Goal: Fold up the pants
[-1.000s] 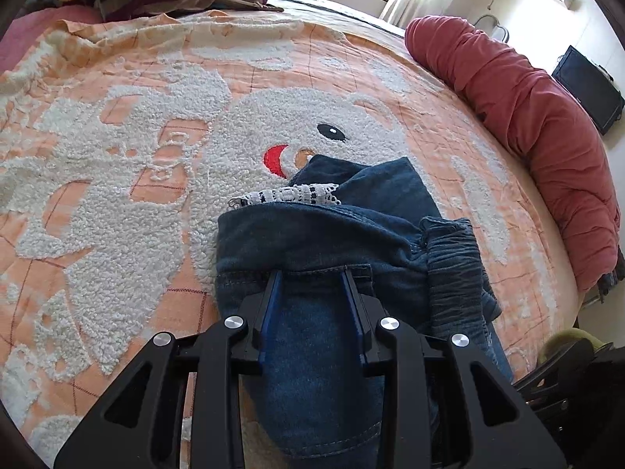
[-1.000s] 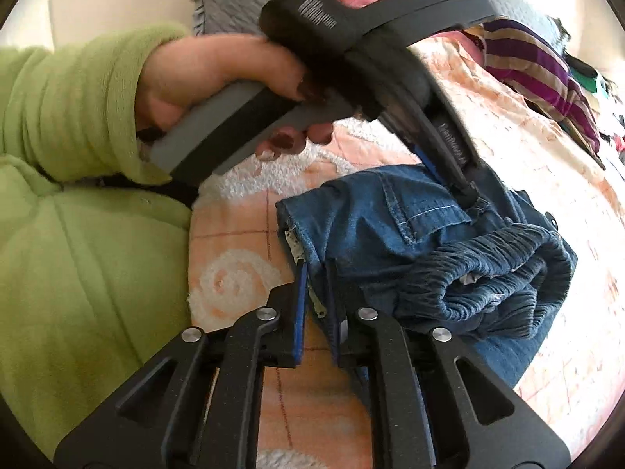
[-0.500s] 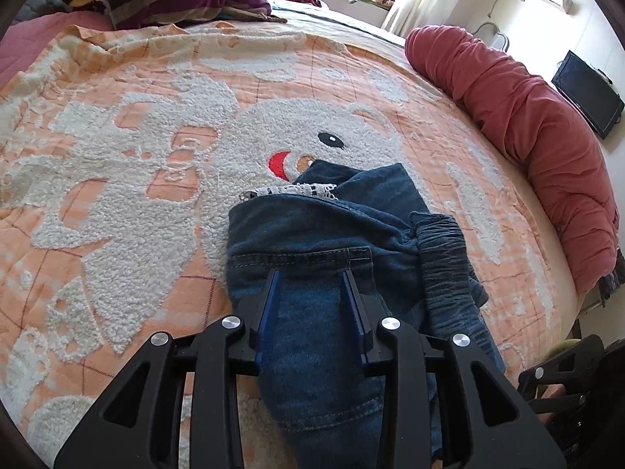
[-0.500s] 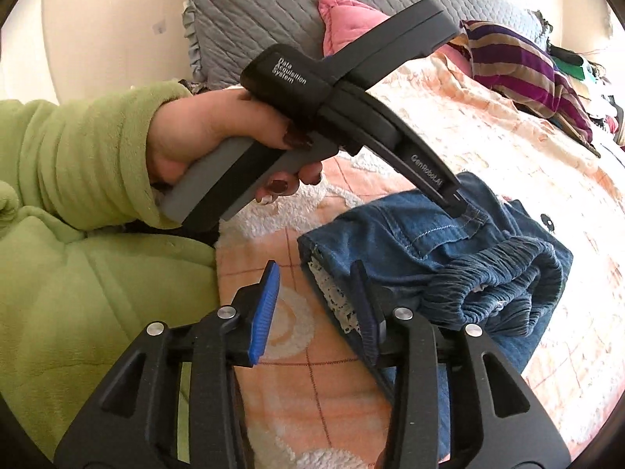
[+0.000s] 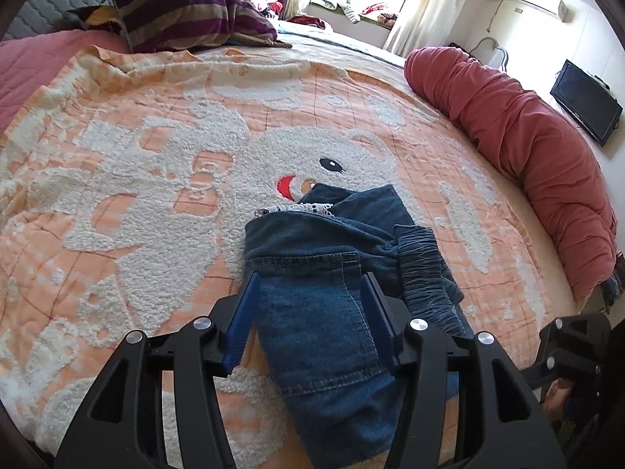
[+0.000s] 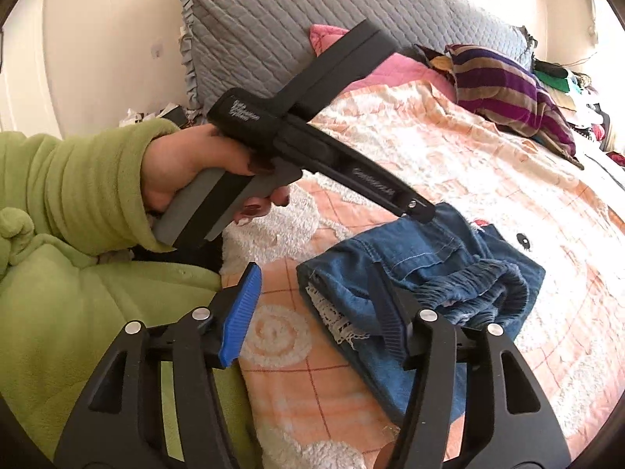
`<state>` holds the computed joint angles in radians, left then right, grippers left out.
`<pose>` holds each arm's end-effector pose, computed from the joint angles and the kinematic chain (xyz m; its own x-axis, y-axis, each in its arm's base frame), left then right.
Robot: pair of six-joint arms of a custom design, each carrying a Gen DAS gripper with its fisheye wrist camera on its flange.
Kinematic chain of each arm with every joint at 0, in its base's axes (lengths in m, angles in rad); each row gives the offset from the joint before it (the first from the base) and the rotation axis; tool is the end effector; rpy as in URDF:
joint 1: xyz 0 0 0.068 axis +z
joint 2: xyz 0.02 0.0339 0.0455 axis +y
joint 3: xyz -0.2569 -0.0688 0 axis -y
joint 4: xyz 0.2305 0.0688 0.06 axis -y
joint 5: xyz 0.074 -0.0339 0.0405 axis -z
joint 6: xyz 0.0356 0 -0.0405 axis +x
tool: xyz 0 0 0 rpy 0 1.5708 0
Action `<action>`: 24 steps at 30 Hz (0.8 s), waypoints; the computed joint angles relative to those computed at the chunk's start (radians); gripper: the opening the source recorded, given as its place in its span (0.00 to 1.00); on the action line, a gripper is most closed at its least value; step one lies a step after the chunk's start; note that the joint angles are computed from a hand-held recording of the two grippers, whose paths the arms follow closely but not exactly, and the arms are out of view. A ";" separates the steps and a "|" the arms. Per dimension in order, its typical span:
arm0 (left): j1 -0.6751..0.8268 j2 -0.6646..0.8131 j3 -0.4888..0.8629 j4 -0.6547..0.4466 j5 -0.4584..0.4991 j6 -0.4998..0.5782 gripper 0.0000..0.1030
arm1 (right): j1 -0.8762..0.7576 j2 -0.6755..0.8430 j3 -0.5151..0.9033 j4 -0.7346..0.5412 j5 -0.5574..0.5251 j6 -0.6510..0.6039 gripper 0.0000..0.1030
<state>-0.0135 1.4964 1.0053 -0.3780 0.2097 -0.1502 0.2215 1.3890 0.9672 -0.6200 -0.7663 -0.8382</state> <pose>0.3026 -0.0115 0.2308 -0.7772 -0.1359 -0.6145 0.0316 0.9667 -0.2538 0.2470 0.0809 0.2405 -0.1918 -0.5922 -0.7826 -0.9603 0.2777 0.0252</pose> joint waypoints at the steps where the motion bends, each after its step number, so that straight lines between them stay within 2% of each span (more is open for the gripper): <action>1: -0.002 -0.009 -0.002 -0.003 -0.010 0.003 0.51 | -0.004 -0.004 0.000 -0.001 -0.003 0.001 0.51; 3: -0.007 -0.030 -0.009 -0.007 -0.026 0.006 0.57 | -0.014 -0.011 0.002 -0.003 -0.015 0.006 0.55; 7: -0.009 -0.068 -0.023 -0.016 -0.038 0.005 0.60 | -0.027 -0.032 0.006 -0.001 -0.030 0.029 0.58; 9: -0.014 -0.088 -0.031 -0.020 -0.052 0.007 0.67 | -0.038 -0.036 0.010 0.004 -0.041 0.039 0.61; 11: -0.022 -0.109 -0.040 -0.022 -0.075 0.012 0.70 | -0.054 -0.045 0.014 0.017 -0.055 0.064 0.64; 16: -0.043 -0.154 -0.057 -0.034 -0.133 0.024 0.72 | -0.088 -0.062 0.020 0.066 -0.068 0.127 0.71; 18: -0.052 -0.175 -0.063 -0.039 -0.150 0.026 0.84 | -0.103 -0.063 0.023 0.083 -0.072 0.155 0.75; 24: -0.058 -0.215 -0.072 -0.050 -0.162 0.020 0.85 | -0.137 -0.077 0.009 0.197 -0.045 0.279 0.81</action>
